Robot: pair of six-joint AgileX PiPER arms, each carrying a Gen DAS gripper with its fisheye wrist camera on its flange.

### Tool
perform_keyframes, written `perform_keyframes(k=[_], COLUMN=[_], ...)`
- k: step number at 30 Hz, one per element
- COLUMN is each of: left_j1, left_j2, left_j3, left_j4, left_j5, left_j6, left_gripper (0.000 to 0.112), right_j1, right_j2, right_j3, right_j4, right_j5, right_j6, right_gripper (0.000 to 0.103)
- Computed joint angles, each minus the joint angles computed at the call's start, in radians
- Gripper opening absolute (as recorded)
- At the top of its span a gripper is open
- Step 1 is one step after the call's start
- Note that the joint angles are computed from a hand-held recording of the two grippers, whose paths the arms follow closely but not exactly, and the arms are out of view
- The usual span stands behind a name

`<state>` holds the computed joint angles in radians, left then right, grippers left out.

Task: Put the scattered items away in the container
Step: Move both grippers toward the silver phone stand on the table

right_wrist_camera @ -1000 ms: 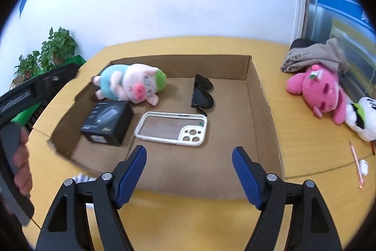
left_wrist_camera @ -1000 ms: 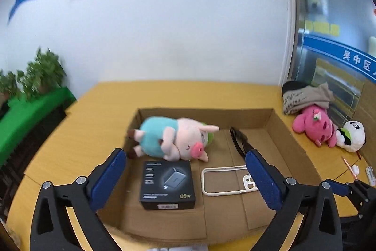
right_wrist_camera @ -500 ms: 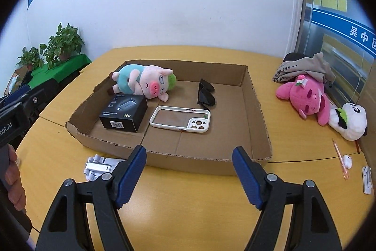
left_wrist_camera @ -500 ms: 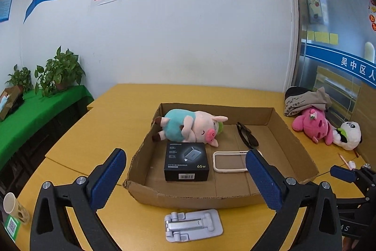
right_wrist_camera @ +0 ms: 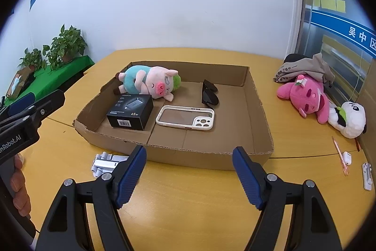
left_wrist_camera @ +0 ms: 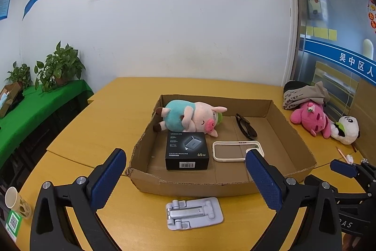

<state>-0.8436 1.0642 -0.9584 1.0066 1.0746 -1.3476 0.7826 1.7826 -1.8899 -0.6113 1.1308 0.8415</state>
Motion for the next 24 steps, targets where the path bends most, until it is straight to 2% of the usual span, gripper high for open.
perform_keyframes(k=[8,15,19,24], left_j1=[-0.009,0.041,0.154,0.374], left_j2=[0.012,-0.001,-0.041,-0.059], left_j3=[0.000,0.022,0.084,0.182], left_j4=[0.004,-0.034,-0.137,-0.349], left_j5=[0.004,-0.044,-0.159,-0.339], left_j6=[-0.003,0.034,0.120,0.332], left_gripper=[0.103,0.103,0.103,0.103], right_j1=[-0.006,-0.016,-0.034,-0.059], right_j2=[0.003,0.014,0.038,0.127], right_j3=[0.010,0.017,0.027,0.030], right_j4=[0.010,0.041,0.127,0.312], right_j5=[-0.004,-0.018,-0.058,-0.125], right_j6=[0.001,-0.015,-0.066,-0.180], right_gripper=[0.076,0.076,0.076,0.076])
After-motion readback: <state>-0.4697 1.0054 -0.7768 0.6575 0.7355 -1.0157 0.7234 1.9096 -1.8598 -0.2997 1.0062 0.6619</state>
